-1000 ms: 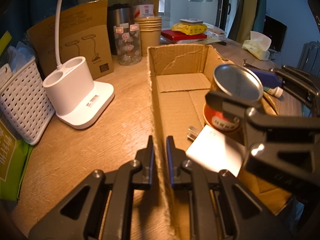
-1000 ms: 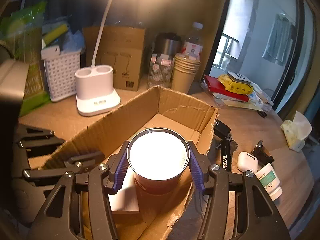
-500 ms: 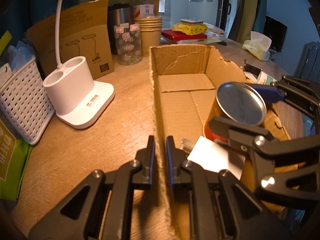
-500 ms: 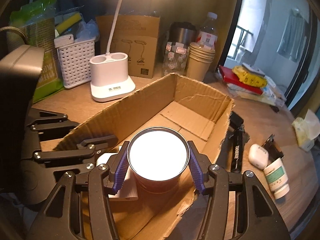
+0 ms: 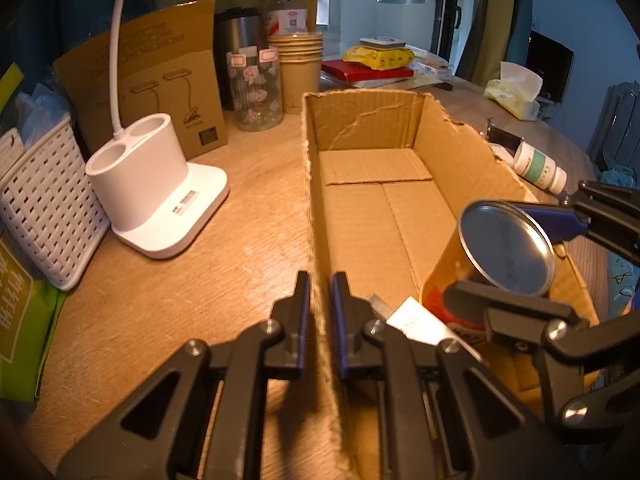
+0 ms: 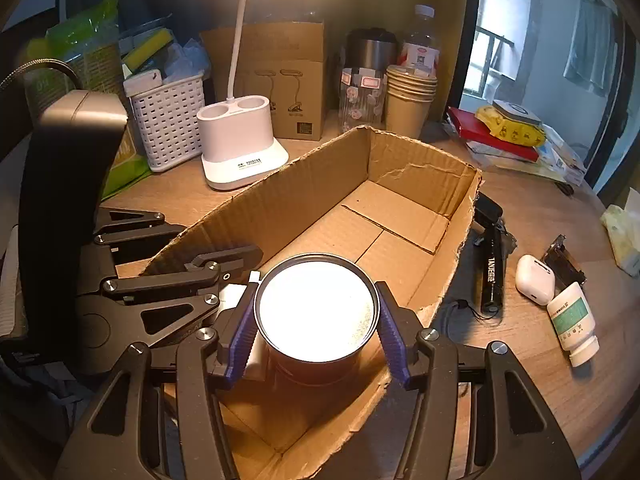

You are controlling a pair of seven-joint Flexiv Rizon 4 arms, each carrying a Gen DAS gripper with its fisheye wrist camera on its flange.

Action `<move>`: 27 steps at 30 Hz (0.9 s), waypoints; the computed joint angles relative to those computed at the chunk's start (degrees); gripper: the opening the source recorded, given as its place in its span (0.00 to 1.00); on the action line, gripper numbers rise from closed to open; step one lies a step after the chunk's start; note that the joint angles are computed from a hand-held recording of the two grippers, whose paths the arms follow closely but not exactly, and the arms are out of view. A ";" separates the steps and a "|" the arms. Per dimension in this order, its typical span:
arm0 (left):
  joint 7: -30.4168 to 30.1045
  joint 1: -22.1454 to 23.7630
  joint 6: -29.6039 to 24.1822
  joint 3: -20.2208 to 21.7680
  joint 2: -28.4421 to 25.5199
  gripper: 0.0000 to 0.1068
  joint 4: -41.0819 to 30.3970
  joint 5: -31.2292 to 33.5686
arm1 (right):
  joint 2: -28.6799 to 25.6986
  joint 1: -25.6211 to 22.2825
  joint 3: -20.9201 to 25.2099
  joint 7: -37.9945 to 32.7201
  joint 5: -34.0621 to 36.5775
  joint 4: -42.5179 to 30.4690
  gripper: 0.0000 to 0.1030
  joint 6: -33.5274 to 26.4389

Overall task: Organize rigid objects
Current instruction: 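Lift the tin can into the box and release it with the right tool, then move the right tool to the white pill bottle and grasp it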

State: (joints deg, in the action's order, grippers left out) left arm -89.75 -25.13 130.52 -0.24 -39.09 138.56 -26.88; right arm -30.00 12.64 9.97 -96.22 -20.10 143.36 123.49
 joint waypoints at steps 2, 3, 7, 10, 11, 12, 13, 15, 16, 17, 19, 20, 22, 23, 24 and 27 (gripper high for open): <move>-0.04 0.03 -0.02 -0.02 -0.01 0.12 0.01 0.06 | -0.02 -3.14 1.70 1.74 -3.35 -0.08 0.57 -0.67; -0.04 0.02 -0.02 0.01 -0.01 0.12 0.00 0.07 | -0.06 -4.26 2.24 2.54 -4.41 0.03 0.59 -0.41; -0.09 -0.01 0.01 0.02 0.00 0.12 0.04 0.08 | 0.49 -5.97 2.66 4.42 -6.12 1.27 0.64 1.56; -0.05 -0.05 0.02 0.05 -0.01 0.12 0.02 0.04 | 1.38 -7.89 3.09 6.51 -7.71 2.85 0.69 4.34; -0.05 -0.05 0.02 0.05 -0.01 0.12 0.02 0.04 | 1.67 -6.75 2.40 5.94 -6.12 3.47 0.70 5.74; -0.04 -0.03 0.03 0.06 -0.02 0.12 0.01 0.05 | 2.03 -6.05 1.90 5.67 -5.08 3.98 0.70 6.70; -0.06 -0.01 0.03 0.04 -0.02 0.12 0.03 0.09 | 2.35 -6.14 1.67 5.80 -4.76 4.50 0.70 7.81; -0.07 0.04 0.01 0.03 0.00 0.12 0.04 0.13 | 2.59 -6.33 1.24 6.22 -4.55 5.03 0.71 9.37; -0.07 -0.02 0.01 0.03 -0.01 0.12 0.02 0.08 | 2.78 -6.77 1.05 6.67 -4.53 5.28 0.71 10.34; -0.07 -0.02 0.01 0.03 -0.01 0.12 0.02 0.08 | 2.76 -6.99 0.83 6.94 -4.61 5.35 0.71 11.03; -0.06 -0.03 0.02 0.05 -0.02 0.12 0.01 0.07 | 2.70 -7.66 0.24 7.42 -4.56 5.41 0.71 12.66; -0.07 -0.04 0.04 0.05 -0.02 0.12 0.03 0.06 | 2.60 -7.65 -0.16 7.49 -3.92 5.33 0.71 13.40; -0.10 0.05 0.01 0.02 0.00 0.12 0.05 0.14 | 2.41 -8.25 -0.69 8.38 -3.77 5.10 0.71 14.08; -0.06 -0.09 0.03 0.06 -0.02 0.12 0.02 0.01 | 2.28 -8.60 -1.00 8.66 -3.81 5.00 0.71 14.34; -0.06 -0.09 0.03 0.06 -0.02 0.12 0.02 0.01 | 2.16 -8.80 -1.31 8.69 -3.75 4.95 0.71 14.55; -0.05 -0.09 0.04 0.05 -0.02 0.12 0.02 0.01 | 1.54 -9.79 -2.03 9.33 -3.59 4.59 0.71 15.08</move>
State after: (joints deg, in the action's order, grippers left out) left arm -89.80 -25.22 130.56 -0.19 -39.11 138.58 -26.87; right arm -28.46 2.85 7.94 -86.89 -23.69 147.95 138.57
